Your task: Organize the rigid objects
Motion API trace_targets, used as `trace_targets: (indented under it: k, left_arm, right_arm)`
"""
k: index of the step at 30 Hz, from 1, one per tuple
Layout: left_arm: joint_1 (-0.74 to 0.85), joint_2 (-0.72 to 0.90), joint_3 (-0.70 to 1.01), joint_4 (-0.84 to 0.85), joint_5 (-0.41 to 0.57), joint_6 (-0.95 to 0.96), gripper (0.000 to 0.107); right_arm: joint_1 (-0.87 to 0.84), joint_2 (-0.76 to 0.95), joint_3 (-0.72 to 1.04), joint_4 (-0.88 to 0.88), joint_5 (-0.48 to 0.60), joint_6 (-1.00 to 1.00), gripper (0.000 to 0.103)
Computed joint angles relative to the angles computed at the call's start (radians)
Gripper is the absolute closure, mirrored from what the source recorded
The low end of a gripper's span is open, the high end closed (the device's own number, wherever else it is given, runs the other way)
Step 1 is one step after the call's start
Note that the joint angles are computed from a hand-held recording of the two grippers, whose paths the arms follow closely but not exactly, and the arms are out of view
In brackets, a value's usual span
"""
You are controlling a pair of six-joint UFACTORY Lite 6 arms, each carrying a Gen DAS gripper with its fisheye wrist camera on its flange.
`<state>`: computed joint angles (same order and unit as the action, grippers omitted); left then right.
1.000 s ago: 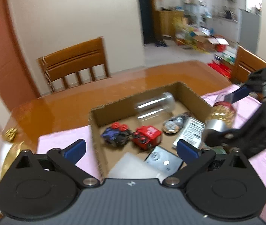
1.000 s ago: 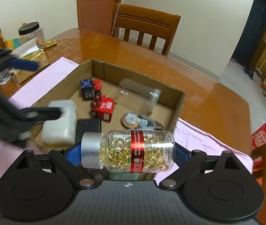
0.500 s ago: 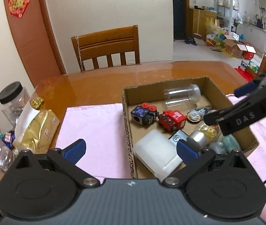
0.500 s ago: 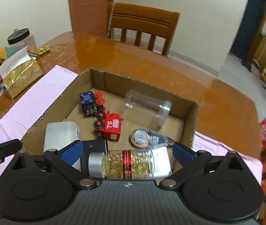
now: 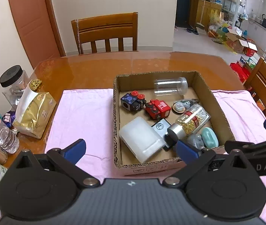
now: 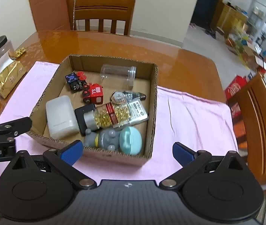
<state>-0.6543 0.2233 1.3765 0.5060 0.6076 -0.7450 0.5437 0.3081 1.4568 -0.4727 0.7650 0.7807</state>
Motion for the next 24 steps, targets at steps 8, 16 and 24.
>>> trace_targets:
  k: [8,16,24]
  left_arm:
    - [-0.040,0.005,0.035,0.016,0.088,-0.018,0.005]
    - [-0.048,0.007,0.050,0.009,0.114,-0.012,0.005]
    - [-0.046,0.004,0.055,0.009,0.120,-0.012,0.005]
  right_arm:
    - [0.016,-0.070,-0.056,-0.019,0.027,0.111,0.000]
    - [0.019,-0.089,-0.070,-0.010,0.023,0.123,0.000]
    - [0.021,-0.090,-0.063,-0.005,0.019,0.122,0.000]
